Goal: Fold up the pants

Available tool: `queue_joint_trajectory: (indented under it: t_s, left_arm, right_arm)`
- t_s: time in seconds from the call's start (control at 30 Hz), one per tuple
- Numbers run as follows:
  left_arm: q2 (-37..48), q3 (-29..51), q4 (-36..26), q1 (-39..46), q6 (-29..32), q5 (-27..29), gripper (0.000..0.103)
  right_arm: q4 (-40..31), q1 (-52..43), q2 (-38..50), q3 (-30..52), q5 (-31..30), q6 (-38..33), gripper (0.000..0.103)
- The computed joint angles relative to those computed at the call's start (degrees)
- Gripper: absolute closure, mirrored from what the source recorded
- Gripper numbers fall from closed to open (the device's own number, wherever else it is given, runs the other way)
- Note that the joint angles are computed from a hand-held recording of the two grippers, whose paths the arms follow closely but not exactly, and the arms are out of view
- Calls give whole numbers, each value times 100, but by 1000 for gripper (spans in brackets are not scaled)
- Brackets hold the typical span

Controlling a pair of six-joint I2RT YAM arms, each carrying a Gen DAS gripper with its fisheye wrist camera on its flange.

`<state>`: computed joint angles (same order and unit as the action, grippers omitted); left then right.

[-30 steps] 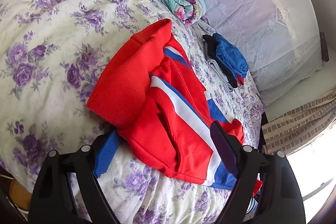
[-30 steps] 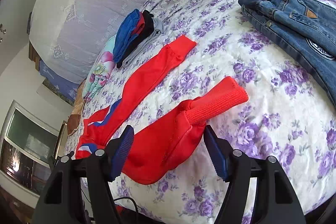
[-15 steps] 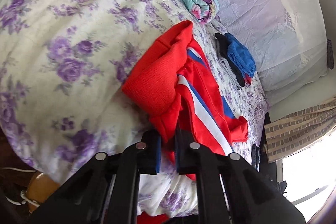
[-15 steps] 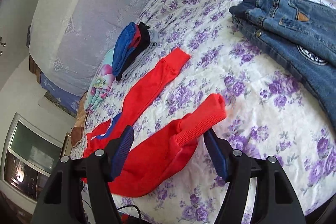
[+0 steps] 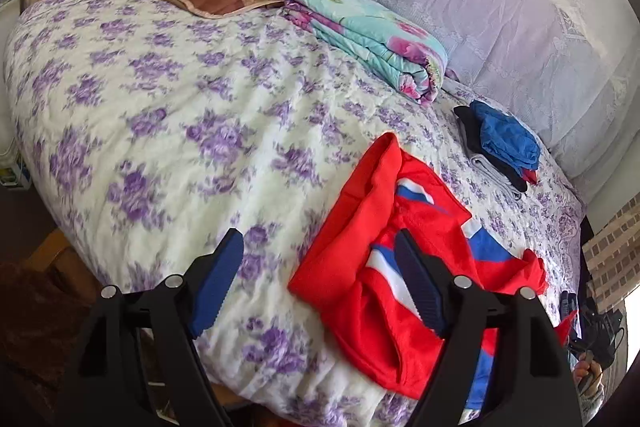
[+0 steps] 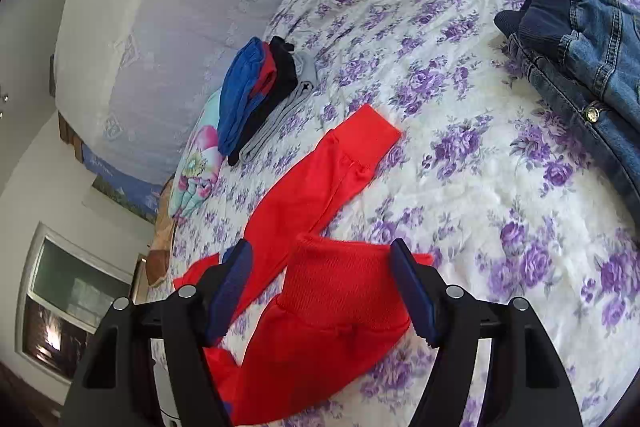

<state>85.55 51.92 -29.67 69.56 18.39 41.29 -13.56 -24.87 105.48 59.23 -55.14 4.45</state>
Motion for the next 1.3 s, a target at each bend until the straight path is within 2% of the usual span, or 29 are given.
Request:
queue_joint_trajectory:
  t_s: [0.1,0.2,0.3,0.43,0.53,0.6,0.67,0.77,0.83,0.93,1.07,1.13,1.2,1.3]
  left_arm:
    - [421,468,223,-736,-291,-263,28]
    - [910,991,365,-1453,-529,-615,28]
    - [1480,1583,309,-1971,-792,-904,28]
    - [1977,2078,123,-2389,-971,-1102,28]
    - [2250,2297,91,-2510,-1126,-1248,28]
    - [2429,2441,58,-2535,-1220,-1248,28]
    - [2563,2524,5,-2545,-1258,-1183,28]
    - [2650,2490,51,-2619,-1213,-1221,28]
    - [2700,2455,81,-2653,-1160,-1223,28]
    - [2828,2465,140,-2664,-1089,-1240,28]
    - [3081,2595,174,-2622,-1141,-1096,27]
    - [3136,2538,311,-2622,-1161,-1032,25]
    - [3105,2417,497,-2642,-1184,-1022,22]
    - [3009,2254,690,-2690,-1213,-1114,21]
  right_arm:
    - [612,-167,-10,34,-207,720,31]
    - [922,-304,-324,-156,-35,641,29]
    - [301,12,-414,-65,171,-45,29]
    - [-210,834,-605,-107,-289,-584,29]
    - [-485,1769,-696,-20,-178,-943,29]
    - [-502,2359,-543,152,38,-917,28]
    - [-859,2875,-173,602,378,-1137,28]
    - [-1275,3319,232,1087,1403,-1330,28]
    - [-1662,3245,301,1172,2058,-1519,28]
    - [-2176,2714,16,876,2824,-2047,28]
    - [-2924,1407,-685,191,3195,-2815,28]
    - [-2909,668,-1066,-219,2982,-3063,28]
    - [-2803,189,-1288,-463,2442,-3012,28]
    - [-2285,378,-1284,-477,1838,-2678,28]
